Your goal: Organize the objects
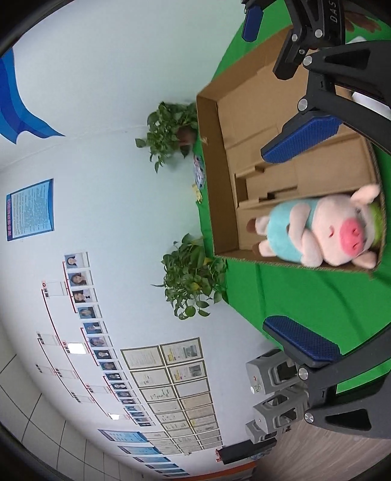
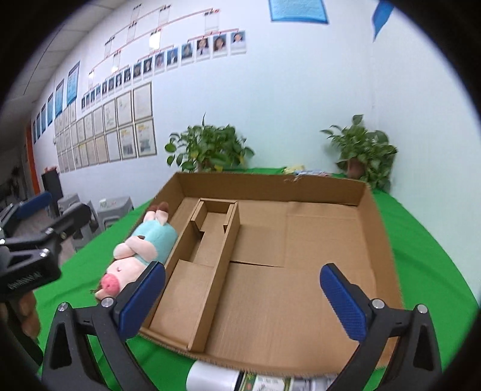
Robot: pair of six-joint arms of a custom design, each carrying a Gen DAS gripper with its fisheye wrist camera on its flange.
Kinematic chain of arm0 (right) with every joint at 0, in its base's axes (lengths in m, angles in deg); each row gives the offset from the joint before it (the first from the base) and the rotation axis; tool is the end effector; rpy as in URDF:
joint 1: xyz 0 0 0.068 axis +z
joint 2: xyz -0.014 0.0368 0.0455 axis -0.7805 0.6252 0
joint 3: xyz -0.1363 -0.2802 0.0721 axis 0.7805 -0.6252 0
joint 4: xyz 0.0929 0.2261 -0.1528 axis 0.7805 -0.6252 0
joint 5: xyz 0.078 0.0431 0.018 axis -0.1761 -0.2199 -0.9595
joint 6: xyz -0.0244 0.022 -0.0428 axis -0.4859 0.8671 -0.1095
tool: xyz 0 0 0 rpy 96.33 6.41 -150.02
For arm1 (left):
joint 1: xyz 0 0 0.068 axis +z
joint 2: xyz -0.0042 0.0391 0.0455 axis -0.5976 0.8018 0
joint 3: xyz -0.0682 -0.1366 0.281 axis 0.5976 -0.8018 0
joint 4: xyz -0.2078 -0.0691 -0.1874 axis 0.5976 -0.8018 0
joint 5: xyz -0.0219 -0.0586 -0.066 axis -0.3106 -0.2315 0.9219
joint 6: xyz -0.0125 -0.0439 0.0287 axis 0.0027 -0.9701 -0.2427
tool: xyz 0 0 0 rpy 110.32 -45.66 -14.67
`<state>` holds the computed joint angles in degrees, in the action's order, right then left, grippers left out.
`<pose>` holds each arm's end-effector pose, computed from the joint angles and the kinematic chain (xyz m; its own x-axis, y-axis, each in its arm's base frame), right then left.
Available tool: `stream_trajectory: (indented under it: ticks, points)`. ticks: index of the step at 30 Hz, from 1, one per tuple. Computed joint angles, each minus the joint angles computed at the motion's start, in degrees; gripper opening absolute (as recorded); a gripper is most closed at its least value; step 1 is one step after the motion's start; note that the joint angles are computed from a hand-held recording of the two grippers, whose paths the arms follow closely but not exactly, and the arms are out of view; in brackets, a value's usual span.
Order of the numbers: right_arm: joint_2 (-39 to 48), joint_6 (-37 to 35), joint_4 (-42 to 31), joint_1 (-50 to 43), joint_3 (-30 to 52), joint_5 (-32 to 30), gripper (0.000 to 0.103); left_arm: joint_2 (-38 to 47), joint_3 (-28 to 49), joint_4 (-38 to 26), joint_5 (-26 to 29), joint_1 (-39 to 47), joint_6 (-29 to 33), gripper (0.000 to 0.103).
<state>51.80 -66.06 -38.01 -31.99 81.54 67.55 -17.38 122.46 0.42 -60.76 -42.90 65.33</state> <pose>0.2528 0.0883 0.3349 -0.4064 -0.0989 -0.9083 -0.3079 0.9508 0.0342 0.1896 -0.0147 0.3183 -0.2931 0.1130 -0.9494 -0.0273 0.9916 0.1264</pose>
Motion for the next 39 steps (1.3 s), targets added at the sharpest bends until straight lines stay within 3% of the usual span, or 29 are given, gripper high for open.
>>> stream_trajectory:
  ticks: [6, 15, 16, 17, 18, 19, 20, 21, 22, 25, 26, 27, 28, 29, 30, 35, 39]
  points:
    - [-5.7, 1.4, -2.7, 0.5, -3.6, 1.9, 0.102, -7.9, -1.4, -8.2, -6.2, -8.1, -5.2, 0.103]
    - [-12.3, 1.9, -6.1, -3.9, -8.5, -0.4, 0.102, -11.5, -2.6, -15.2, -15.2, -18.5, -11.1, 0.102]
    - [-12.5, 2.2, -6.0, -4.8, -8.8, -1.0, 0.097, -10.8, -2.6, -14.9, -15.3, -18.3, -11.2, 0.1]
    - [-13.1, 2.0, -6.2, -5.1, -9.2, -1.0, 0.075, -10.8, -2.6, -15.5, -16.3, -19.4, -11.9, 0.088]
    - [-12.9, 1.9, -6.8, -5.1, -9.1, -0.6, 0.057, -10.4, -2.6, -15.5, -15.2, -18.6, -11.8, 0.062]
    - [-12.6, 2.1, -7.5, -4.8, -8.9, 0.8, 0.019, -9.8, -2.5, -15.5, -13.6, -17.6, -11.7, 0.044]
    - [-12.9, 2.1, -7.7, -5.0, -9.4, 1.2, 0.003, -9.0, -2.1, -16.1, -11.5, -16.1, -11.9, 0.009]
    - [-13.1, 2.3, -7.4, -5.0, -9.7, 1.6, 0.003, -8.3, -2.0, -16.7, -9.7, -14.9, -12.7, 0.002]
    - [-13.4, 2.2, -7.1, -4.9, -10.2, 1.9, 0.003, -8.4, -2.3, -16.7, -9.3, -14.6, -13.4, 0.002]
    - [-14.3, 1.9, -7.3, -4.9, -10.9, 1.3, 0.003, -9.2, -3.2, -15.5, -10.2, -15.5, -12.8, 0.002]
    - [-14.7, 1.8, -7.1, -4.5, -11.1, 1.7, 0.009, -9.6, -3.4, -15.3, -10.5, -15.9, -13.0, 0.006]
    - [-14.9, 1.4, -7.2, -4.5, -11.3, 1.6, 0.021, -10.0, -3.5, -15.4, -10.8, -16.4, -13.4, 0.026]
    - [-14.8, 1.1, -7.2, -4.2, -11.3, 1.9, 0.064, -10.3, -3.5, -15.6, -11.1, -16.7, -13.8, 0.045]
    - [-15.3, 1.4, -6.4, -4.2, -12.0, 1.9, 0.101, -10.7, -3.7, -15.5, -11.2, -16.8, -14.2, 0.092]
    - [-16.0, 1.7, -5.6, -4.3, -12.7, 2.0, 0.102, -12.2, -4.7, -14.6, -12.4, -17.5, -14.9, 0.102]
    - [-16.8, 2.6, -5.5, -5.4, -13.4, -0.5, 0.102, -14.2, -7.1, -12.6, -8.4, -16.1, -15.4, 0.103]
    - [-17.5, 2.3, -6.1, -4.5, -13.6, 0.5, 0.102, -15.0, -8.1, -12.2, -11.1, -18.9, -15.3, 0.103]
